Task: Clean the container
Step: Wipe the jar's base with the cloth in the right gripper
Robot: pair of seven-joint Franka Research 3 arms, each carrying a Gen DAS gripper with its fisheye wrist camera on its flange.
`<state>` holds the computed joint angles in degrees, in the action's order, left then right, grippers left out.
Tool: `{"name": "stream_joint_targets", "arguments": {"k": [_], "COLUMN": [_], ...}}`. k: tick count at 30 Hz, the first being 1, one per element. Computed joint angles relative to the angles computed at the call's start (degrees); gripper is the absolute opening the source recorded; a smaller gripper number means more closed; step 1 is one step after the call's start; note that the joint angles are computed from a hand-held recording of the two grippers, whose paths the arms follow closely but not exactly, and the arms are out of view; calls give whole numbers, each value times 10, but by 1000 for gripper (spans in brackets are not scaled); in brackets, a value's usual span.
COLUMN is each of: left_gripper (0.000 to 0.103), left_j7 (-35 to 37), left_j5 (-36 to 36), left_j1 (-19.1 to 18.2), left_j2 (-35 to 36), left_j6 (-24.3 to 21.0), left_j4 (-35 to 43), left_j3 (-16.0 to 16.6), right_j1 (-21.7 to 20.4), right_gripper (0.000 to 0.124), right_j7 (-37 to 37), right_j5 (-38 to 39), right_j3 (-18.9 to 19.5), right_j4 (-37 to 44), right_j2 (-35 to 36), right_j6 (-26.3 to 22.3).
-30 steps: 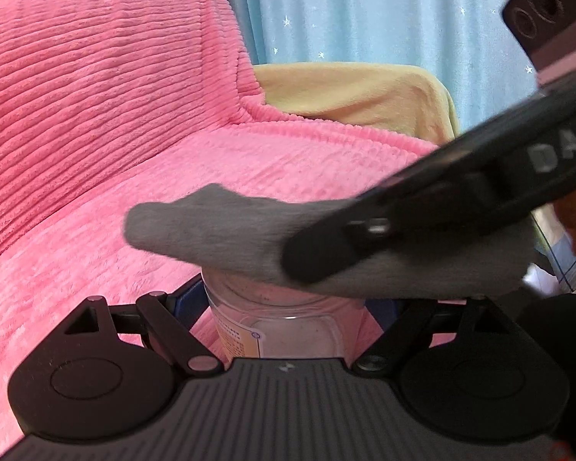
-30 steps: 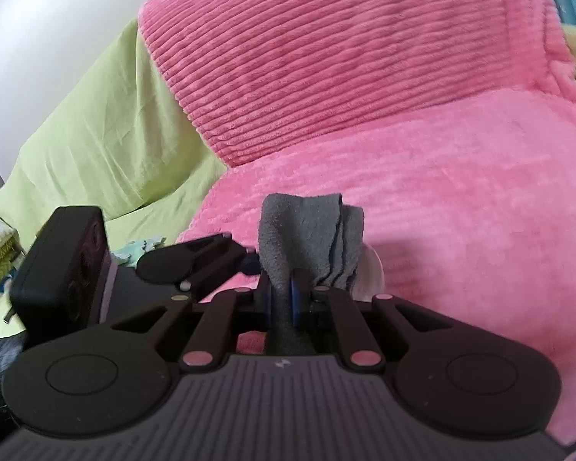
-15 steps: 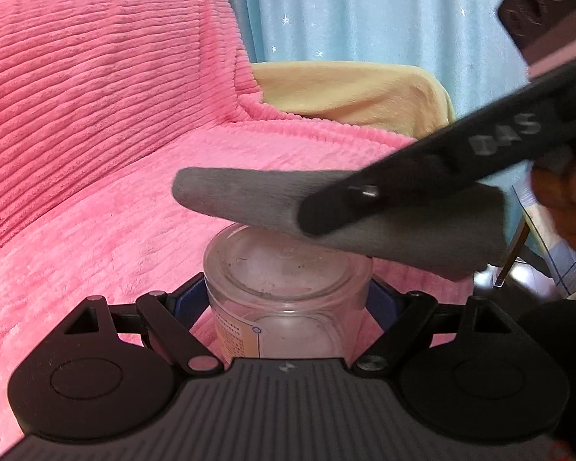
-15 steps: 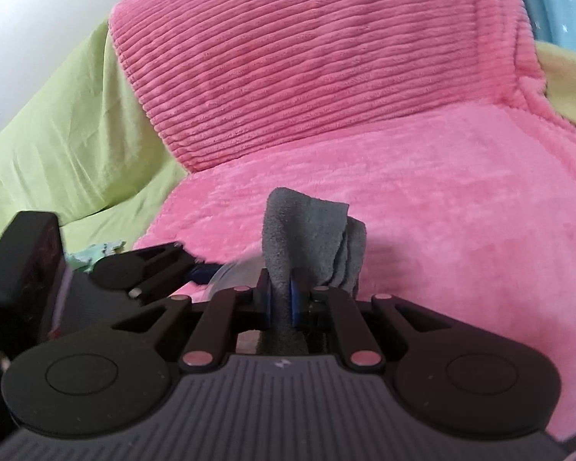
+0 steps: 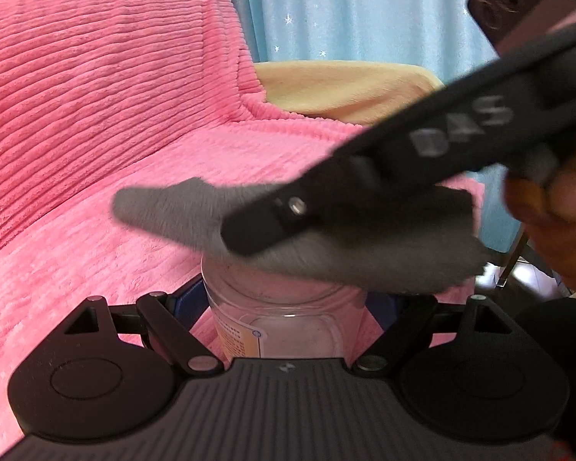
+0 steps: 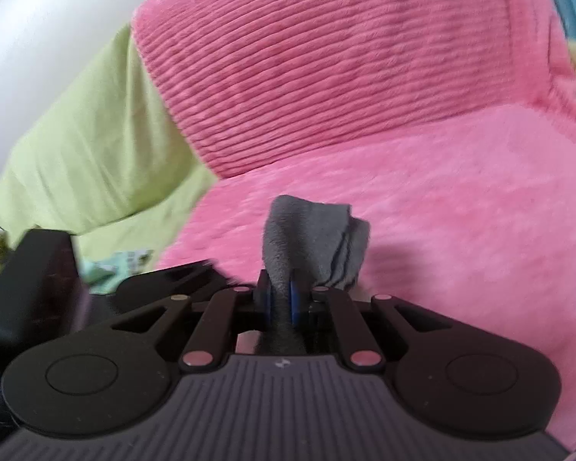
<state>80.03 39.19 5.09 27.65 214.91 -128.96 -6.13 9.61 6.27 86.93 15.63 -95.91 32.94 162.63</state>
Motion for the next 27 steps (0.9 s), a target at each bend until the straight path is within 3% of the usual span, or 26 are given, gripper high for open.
{"name": "stream_joint_targets", "arguments": {"k": [3, 7, 12, 16, 21, 27], "left_gripper": [85, 85, 85, 85, 85, 85], "left_j7": [-7, -3, -5, -7, 2, -4], "left_j5": [5, 5, 5, 6, -7, -4], "left_j1": [4, 1, 1, 2, -5, 1], "left_j2": [1, 1, 1, -1, -3, -1], "left_j6": [-2, -2, -5, -9, -9, -8], "left_j4": [3, 4, 5, 4, 1, 2], "left_j3": [-3, -1, -2, -3, 1, -4], "right_j1": [0, -14, -14, -1, 16, 10], "right_gripper": [6, 7, 7, 7, 7, 6], "right_j7": [11, 10, -2, 12, 33, 58], "right_j5": [-9, 12, 53, 66, 30, -12], "right_j3": [-6, -5, -17, -31, -36, -23], "right_j4": [-2, -42, -92, -80, -35, 12], "right_j2": [-1, -30, -68, -59, -29, 7], "right_j6": [19, 9, -36, -63, -44, -6]}}
